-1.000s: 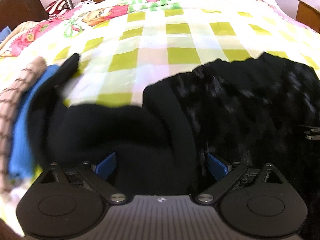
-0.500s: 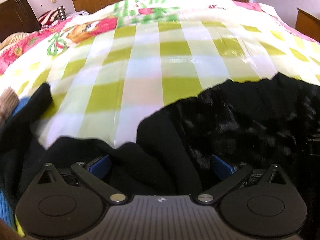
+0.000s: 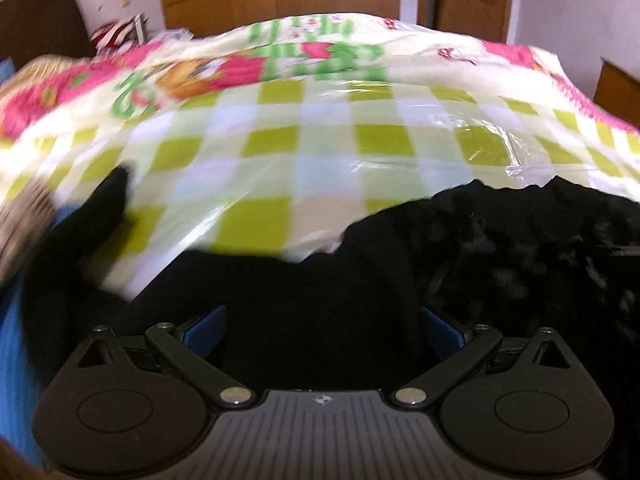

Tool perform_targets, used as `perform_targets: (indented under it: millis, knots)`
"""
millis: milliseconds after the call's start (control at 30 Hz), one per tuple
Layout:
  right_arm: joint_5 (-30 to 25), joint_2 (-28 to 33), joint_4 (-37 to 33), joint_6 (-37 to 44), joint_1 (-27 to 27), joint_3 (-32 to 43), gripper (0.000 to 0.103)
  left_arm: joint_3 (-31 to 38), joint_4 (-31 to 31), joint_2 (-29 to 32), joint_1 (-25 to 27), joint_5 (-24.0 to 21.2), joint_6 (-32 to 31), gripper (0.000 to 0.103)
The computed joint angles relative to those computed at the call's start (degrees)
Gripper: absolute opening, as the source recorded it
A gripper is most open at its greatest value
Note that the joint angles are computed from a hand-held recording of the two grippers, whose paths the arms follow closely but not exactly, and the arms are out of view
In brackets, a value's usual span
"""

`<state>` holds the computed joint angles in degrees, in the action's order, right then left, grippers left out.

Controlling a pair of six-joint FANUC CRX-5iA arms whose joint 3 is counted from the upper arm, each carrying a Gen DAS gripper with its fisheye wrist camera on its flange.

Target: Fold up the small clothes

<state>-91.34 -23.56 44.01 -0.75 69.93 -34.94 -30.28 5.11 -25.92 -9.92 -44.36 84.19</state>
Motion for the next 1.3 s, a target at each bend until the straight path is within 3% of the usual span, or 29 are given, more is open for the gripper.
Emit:
perform_targets:
  millis: [167, 267, 433, 633, 733, 833, 867, 900, 967, 1100, 1267, 1300]
  knots:
    - [8.0, 3.3, 0.4, 4.4, 3.7, 4.7, 0.1, -8.0, 8.8, -12.4, 14.1, -6.9, -11.7, 0.103]
    - [19.0, 7.3, -2.6, 10.7, 1.8, 10.0, 0.1, -12.7, 16.1, -18.8, 24.3, -12.0, -20.8, 0.103]
    - [32.9, 15.4, -12.5, 18.1, -2.8, 19.7, 0.1, -16.0, 20.6, -25.1, 31.2, -14.9, -28.9, 0.103]
    - [37.5, 23.6, -23.9, 22.8, -7.6, 28.5, 0.1, -19.0, 27.8, -29.0, 40.2, -19.5, -36.7, 0.103]
    - [40.9, 25.5, -27.2, 21.2, -9.2, 29.7, 0.091, -19.4, 29.2, -29.6, 43.9, -21.4, -38.0, 0.103]
    - [42.1, 25.8, -26.2, 18.0, -9.0, 29.5, 0.057, -19.3, 29.5, -29.9, 45.0, -22.5, -38.9, 0.103]
    - [42.9, 25.8, -27.2, 18.1, -9.6, 29.7, 0.037, -19.1, 29.1, -29.9, 44.8, -22.5, -39.1, 0.103]
    - [43.9, 25.4, -28.7, 18.1, -10.0, 29.6, 0.026, -18.8, 28.4, -30.1, 44.0, -22.1, -38.8, 0.103]
    - [45.4, 23.7, -29.5, 17.2, -10.6, 28.6, 0.019, -18.4, 27.4, -31.1, 42.8, -21.1, -38.3, 0.103]
    - [49.8, 17.6, -24.5, 12.5, -10.2, 23.7, 0.009, -17.5, 26.8, -32.9, 40.6, -20.3, -36.6, 0.103]
    - [53.5, 8.1, -13.0, 3.5, -9.7, 16.5, 0.009, -16.3, 24.8, -34.2, 35.5, -18.1, -34.0, 0.103]
    - [52.4, 7.3, -13.7, 4.5, -9.6, 16.8, 0.016, -16.0, 24.3, -34.3, 34.6, -17.7, -33.4, 0.103]
